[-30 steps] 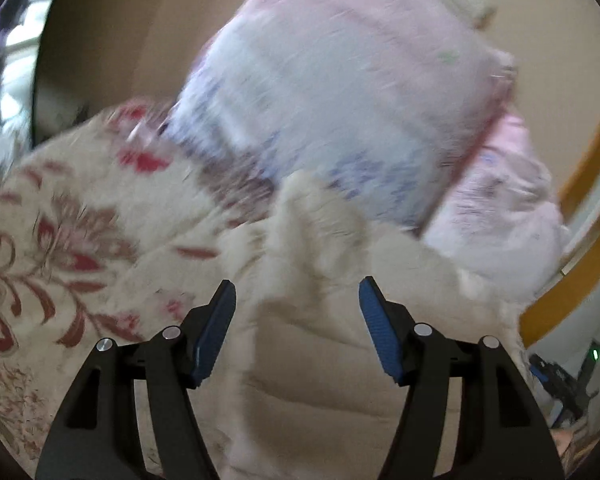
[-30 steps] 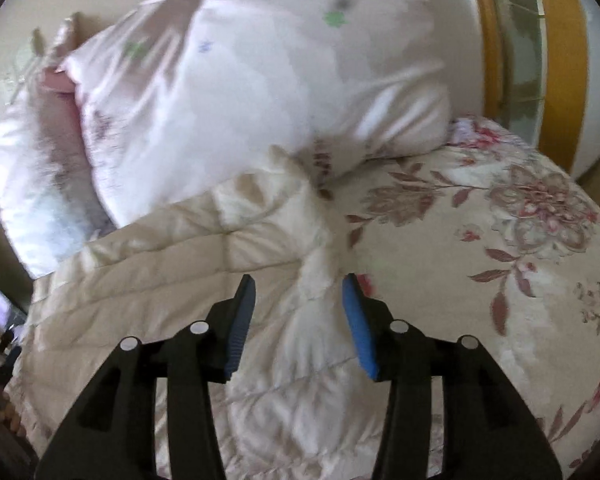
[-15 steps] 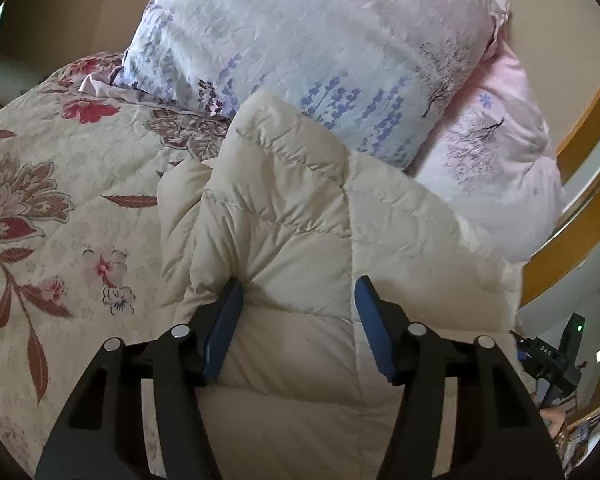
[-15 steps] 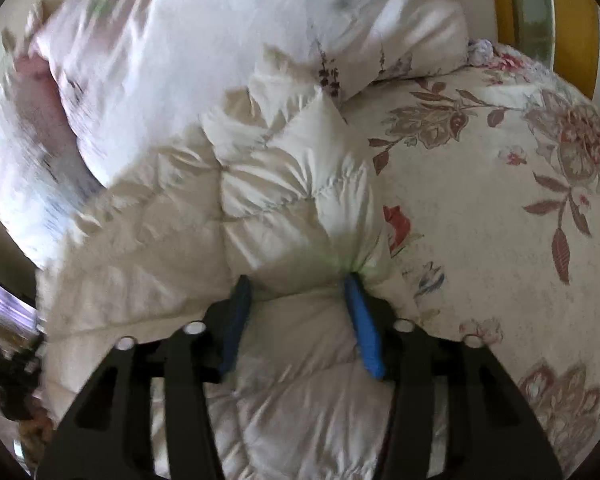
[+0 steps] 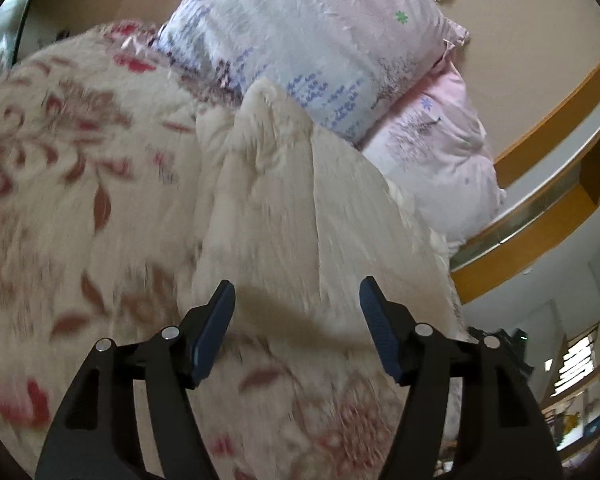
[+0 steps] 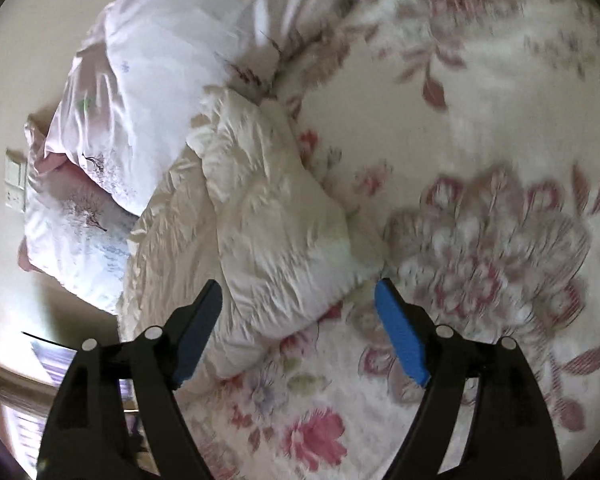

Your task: Fold large clothes

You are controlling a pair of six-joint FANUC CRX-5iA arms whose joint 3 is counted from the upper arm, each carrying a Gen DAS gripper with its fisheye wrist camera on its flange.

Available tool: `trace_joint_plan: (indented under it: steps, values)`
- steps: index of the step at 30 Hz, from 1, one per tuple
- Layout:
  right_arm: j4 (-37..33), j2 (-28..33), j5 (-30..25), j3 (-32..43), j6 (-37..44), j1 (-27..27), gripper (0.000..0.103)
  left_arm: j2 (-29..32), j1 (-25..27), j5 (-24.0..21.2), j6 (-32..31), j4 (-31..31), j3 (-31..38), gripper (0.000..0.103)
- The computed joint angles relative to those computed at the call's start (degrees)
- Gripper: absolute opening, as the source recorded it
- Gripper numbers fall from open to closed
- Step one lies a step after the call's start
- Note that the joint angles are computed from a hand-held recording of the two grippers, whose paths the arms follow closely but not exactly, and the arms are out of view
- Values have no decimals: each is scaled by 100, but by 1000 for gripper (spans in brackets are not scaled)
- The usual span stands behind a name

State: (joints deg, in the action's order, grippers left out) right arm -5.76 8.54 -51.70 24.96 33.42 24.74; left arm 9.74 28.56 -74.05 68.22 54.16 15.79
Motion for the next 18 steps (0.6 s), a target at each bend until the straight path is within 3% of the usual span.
trace_joint_plan:
  steps: [4,18]
  values:
    - [-497,101,125,68,128,-115,79,-155,10,-117,137,237,-400,65]
    - [-745,178,1054,-163,-230,-150,77,-73,-315,344,1412,558,-834,65]
